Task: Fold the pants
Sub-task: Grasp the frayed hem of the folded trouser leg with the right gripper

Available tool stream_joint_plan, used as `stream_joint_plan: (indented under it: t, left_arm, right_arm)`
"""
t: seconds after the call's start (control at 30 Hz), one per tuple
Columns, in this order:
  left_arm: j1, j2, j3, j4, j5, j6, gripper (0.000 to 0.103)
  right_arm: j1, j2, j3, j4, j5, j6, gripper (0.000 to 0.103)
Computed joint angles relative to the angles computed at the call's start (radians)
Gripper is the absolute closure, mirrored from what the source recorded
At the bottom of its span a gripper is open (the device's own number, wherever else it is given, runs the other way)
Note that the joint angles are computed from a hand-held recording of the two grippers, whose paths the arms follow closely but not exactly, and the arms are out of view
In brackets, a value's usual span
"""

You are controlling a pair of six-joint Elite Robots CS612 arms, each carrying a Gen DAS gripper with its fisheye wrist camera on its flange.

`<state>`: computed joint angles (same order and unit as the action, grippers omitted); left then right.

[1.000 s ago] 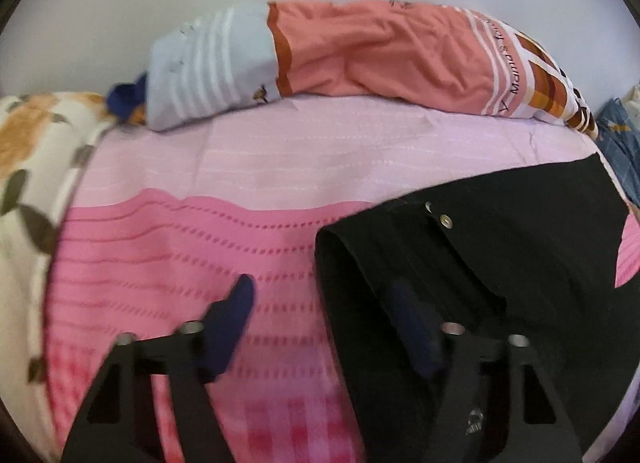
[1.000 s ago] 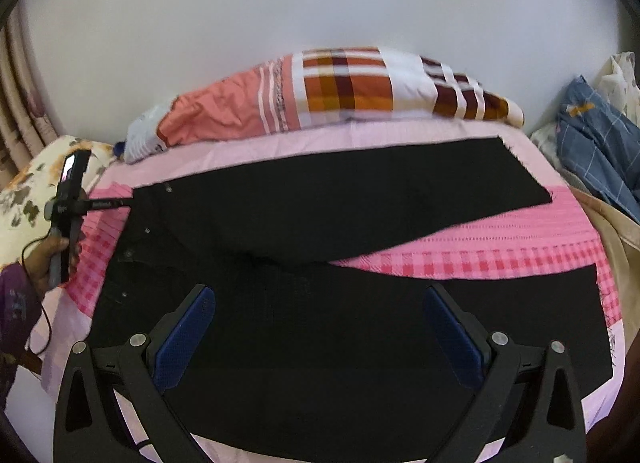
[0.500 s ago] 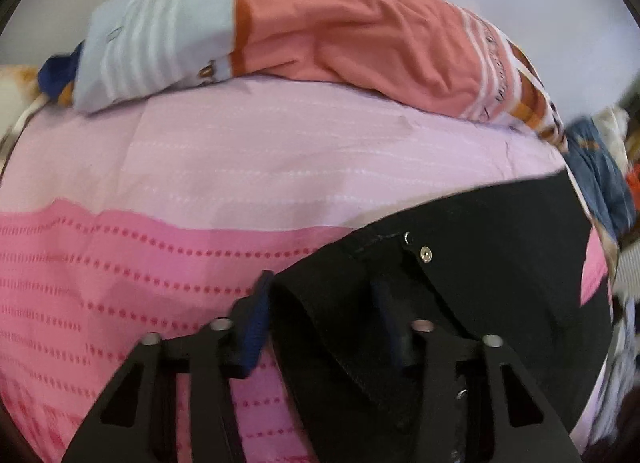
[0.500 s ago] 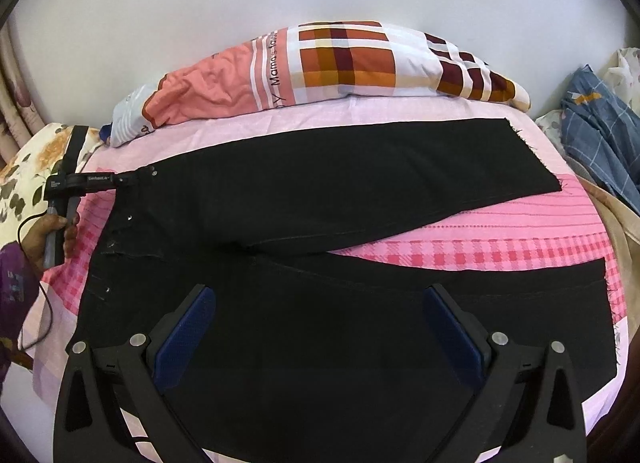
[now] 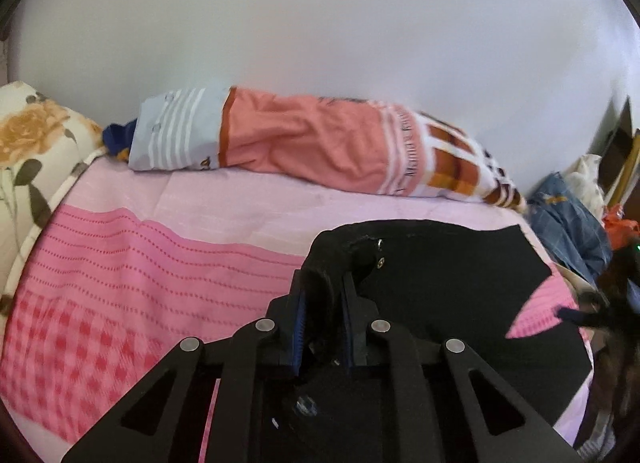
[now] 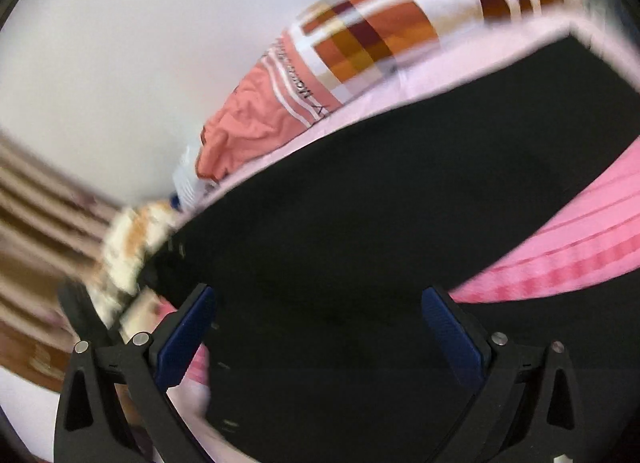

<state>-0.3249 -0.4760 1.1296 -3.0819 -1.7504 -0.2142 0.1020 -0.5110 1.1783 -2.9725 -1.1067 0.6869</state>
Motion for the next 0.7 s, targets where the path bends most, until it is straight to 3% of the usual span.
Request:
stream_joint_plan:
  t: [0.07, 0.2, 0.33, 0.4, 0.5, 0.53, 0.7]
  left_arm:
    - [-0.010, -0.023, 0.044, -0.036, 0.011, 0.015, 0.088]
    - [-0.023, -0.064, 0.132, -0.090, 0.001, 0.012, 0.088]
    - [-0.030, -0.093, 0.194, -0.109, -0.017, -0.004, 0.087]
    - [-0.033, -0.102, 0.214, -0.112, -0.024, -0.026, 0.087]
    - [-0.033, -0.108, 0.231, -0.108, -0.040, -0.063, 0.086]
    - [-0.033, -0.110, 0.236, -0.104, -0.044, -0.077, 0.086]
    - [-0.024, -0.123, 0.265, -0.087, -0.063, -0.155, 0.086]
  right_arm:
    - [-0.017, 0.046, -0.063, -0.006, 0.072, 0.084, 0.003]
    - [-0.034, 0.130, -0.216, 0.073, 0.140, 0.136, 0.012]
    - [-0.041, 0.199, -0.354, 0.218, 0.178, 0.168, 0.035]
    - [-0.040, 0.216, -0.390, 0.275, 0.170, 0.165, 0.041]
    - [-0.042, 0.255, -0.457, 0.333, 0.188, 0.173, 0.078]
    - [-0.040, 0.257, -0.464, 0.352, 0.178, 0.167, 0.092]
    - [-0.023, 0.163, -0.291, 0.235, 0.084, 0.106, 0.094]
